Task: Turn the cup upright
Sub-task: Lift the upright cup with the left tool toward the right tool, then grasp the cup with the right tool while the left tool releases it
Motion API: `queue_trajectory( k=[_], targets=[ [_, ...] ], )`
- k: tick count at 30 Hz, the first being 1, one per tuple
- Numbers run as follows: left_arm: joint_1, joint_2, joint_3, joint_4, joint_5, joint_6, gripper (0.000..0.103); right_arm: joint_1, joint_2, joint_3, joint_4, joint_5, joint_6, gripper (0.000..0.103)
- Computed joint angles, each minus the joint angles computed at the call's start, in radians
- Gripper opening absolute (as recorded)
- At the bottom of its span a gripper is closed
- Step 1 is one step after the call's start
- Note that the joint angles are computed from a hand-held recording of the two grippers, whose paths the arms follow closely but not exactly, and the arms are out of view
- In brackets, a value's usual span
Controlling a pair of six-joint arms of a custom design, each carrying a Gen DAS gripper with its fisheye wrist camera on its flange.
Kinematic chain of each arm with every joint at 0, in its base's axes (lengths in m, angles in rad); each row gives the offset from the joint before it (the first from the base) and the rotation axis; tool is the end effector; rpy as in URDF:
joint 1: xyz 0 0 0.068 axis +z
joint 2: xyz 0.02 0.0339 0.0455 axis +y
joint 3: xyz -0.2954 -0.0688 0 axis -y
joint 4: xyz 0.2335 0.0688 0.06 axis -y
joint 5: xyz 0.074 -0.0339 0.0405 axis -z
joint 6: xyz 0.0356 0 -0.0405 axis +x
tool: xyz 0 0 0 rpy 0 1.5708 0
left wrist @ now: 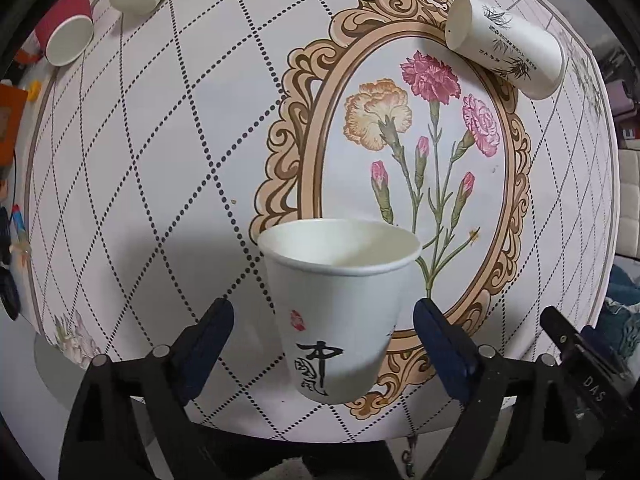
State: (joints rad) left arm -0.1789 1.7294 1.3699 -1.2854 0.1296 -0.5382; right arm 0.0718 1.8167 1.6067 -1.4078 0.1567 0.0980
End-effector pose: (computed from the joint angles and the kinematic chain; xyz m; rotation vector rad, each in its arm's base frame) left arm 0.2927 -0.0576 0.2702 0.5474 -2.9735 0.1444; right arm 0.3272 0.0180 0.3010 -0.0349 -3.0980 0.2485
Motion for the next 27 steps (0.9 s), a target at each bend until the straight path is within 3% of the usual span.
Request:
queue_trajectory(
  k=[2, 12, 20, 25, 27],
  targets=[
    [-0.010, 0.002, 0.009, -0.004, -0.009, 0.001, 0.100, 0.009, 0.001, 0.006, -0.004, -0.001, 0.012, 0.102],
    [-0.023, -0.008, 0.089, -0.058, -0.033, -0.002, 0.100, 0.032, -0.004, 0.033, -0.026, -0.003, 0.045, 0.102],
    [0.003, 0.000, 0.245, -0.164, -0.085, 0.011, 0.100, 0.051, -0.022, 0.067, -0.050, -0.011, 0.056, 0.102],
    [0.046, -0.054, 0.314, -0.240, -0.134, 0.054, 0.100, 0.070, -0.032, 0.102, -0.077, -0.025, 0.071, 0.102],
    [0.066, -0.097, 0.281, -0.233, -0.168, 0.081, 0.100, 0.082, -0.037, 0.125, -0.095, -0.033, 0.079, 0.102]
  ],
)
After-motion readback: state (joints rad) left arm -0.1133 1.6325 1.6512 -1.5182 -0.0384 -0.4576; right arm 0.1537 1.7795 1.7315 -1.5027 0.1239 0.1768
